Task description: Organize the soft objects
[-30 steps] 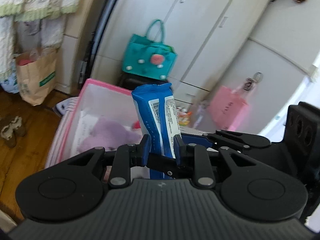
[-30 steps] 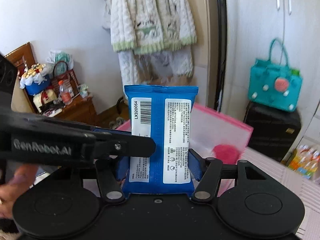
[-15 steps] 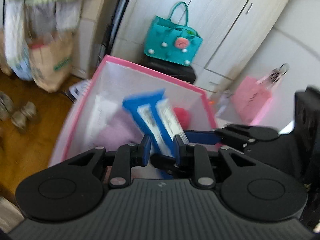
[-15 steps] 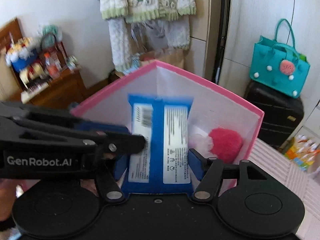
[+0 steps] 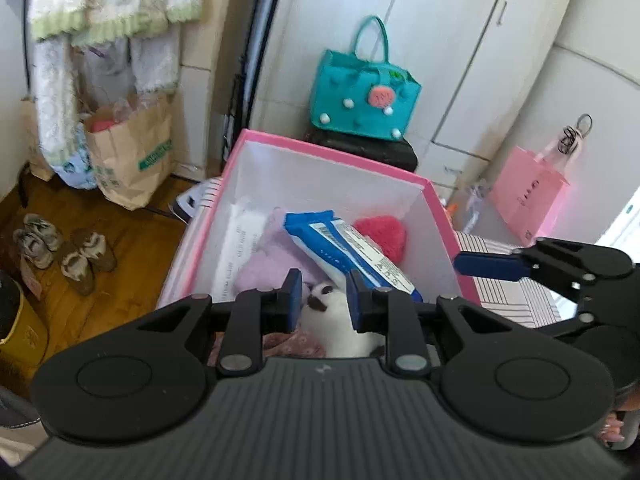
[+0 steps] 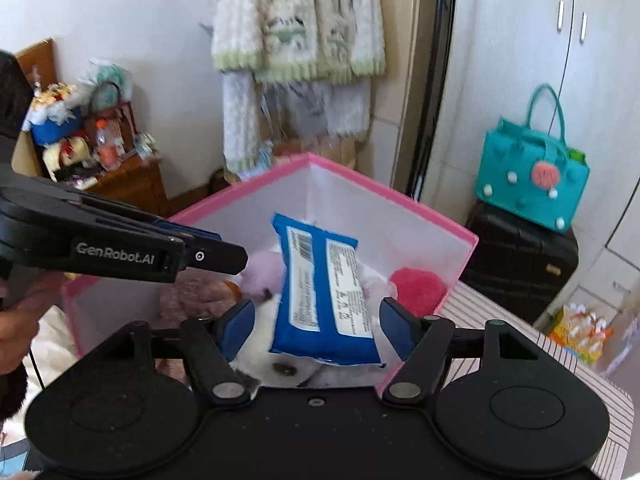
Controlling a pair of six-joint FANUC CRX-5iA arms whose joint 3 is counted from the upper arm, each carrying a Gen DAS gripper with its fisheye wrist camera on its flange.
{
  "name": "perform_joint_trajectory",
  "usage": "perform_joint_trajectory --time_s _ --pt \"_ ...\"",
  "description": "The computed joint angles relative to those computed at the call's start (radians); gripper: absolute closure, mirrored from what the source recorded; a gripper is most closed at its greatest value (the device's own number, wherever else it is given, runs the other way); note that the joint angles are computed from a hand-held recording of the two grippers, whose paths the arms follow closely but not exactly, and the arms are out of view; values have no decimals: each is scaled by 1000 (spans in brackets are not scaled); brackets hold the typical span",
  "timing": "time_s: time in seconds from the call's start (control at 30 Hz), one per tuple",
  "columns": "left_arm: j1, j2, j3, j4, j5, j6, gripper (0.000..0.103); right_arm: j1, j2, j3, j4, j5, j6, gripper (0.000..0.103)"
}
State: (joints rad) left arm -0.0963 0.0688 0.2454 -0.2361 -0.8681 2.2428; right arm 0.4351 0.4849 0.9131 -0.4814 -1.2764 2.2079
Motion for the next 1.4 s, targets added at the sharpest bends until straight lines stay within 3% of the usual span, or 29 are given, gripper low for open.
perform_joint_trajectory --time_s 0.3,0.37,0.6,0.83,1.0,1.07,1.23,1.4 --pt "-70 -40 8 -83 -54 3 77 -51 -110 -137 -82 41 43 29" --pt "-86 -53 -3 -96 -55 15 77 -63 -140 -172 -97 49 56 22" --pt "-133 -78 -22 -97 -69 7 73 -96 -226 -265 -120 74 56 21" --pt "-95 -116 -66 122 -73 -193 70 -146 -299 -316 -159 28 68 19" --pt "-108 -160 -79 140 -83 -210 62 -173 -342 -335 -168 11 66 17" --pt "-121 -166 -70 129 -104 -204 60 -167 -356 -343 -138 12 26 10" --pt "-154 -167 -44 94 -145 -191 45 -187 -374 -343 -138 -33 -63 7" --pt "-201 -170 -21 24 -168 -154 30 -151 -457 -466 -38 92 -137 0"
